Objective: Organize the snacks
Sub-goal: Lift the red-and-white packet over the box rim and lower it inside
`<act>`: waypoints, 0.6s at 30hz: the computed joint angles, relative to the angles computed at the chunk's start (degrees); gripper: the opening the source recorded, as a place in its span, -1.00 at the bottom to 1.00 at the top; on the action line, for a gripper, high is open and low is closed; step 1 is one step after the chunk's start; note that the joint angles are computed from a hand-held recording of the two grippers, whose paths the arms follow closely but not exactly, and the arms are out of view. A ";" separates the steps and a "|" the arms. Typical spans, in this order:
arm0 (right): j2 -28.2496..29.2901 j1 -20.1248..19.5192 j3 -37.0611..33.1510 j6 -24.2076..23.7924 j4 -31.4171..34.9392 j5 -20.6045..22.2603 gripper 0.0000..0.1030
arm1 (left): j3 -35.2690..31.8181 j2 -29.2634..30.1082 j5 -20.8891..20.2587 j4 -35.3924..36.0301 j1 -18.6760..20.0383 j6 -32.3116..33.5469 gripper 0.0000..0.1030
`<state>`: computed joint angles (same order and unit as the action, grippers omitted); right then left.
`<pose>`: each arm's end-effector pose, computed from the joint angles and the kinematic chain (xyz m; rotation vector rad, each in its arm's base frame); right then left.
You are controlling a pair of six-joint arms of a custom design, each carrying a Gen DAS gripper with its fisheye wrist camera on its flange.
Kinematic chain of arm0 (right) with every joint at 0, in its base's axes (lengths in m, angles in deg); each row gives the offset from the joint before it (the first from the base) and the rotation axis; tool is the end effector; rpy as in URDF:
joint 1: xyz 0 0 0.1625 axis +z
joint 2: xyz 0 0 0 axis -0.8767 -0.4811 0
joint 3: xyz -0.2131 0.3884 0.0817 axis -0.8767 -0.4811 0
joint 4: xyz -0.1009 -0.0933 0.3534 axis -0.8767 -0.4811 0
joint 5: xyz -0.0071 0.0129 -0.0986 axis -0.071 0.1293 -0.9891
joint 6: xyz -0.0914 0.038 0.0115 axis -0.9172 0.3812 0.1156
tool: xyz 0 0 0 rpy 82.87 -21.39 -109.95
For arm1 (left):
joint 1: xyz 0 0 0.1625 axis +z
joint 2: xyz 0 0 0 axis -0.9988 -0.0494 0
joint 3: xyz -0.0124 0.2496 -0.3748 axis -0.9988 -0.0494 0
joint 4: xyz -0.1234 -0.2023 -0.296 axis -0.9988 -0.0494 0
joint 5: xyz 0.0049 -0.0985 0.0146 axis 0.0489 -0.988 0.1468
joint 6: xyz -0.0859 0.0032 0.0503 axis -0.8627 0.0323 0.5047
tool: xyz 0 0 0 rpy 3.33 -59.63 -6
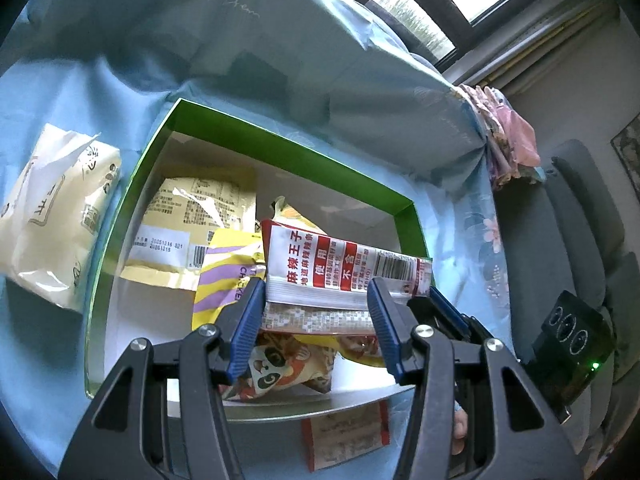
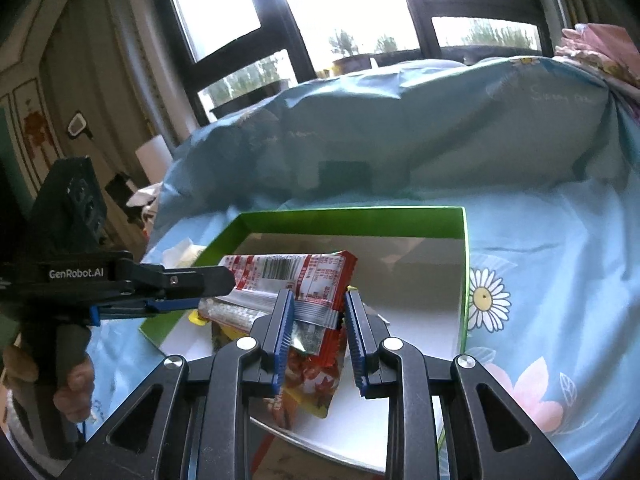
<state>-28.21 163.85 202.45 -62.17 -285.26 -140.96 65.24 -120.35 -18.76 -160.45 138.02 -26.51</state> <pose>0.2526 -0.5134 0.0580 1.2046 -2.6977 0.7663 -0.1312 -0.4748 0.2156 -0.2158 2.6580 -1.1137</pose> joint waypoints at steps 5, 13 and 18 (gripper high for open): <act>0.53 -0.05 -0.73 0.43 0.74 -1.23 -0.43 | -1.68 -0.01 2.35 4.56 -0.30 -1.13 0.00; 0.25 -0.65 -1.04 1.19 2.63 -1.13 -0.43 | -4.05 0.42 4.80 11.48 -0.58 -3.89 0.00; 0.46 -0.45 -1.45 1.56 3.17 -2.07 -0.43 | -5.45 0.44 6.99 17.35 -1.15 -6.41 0.00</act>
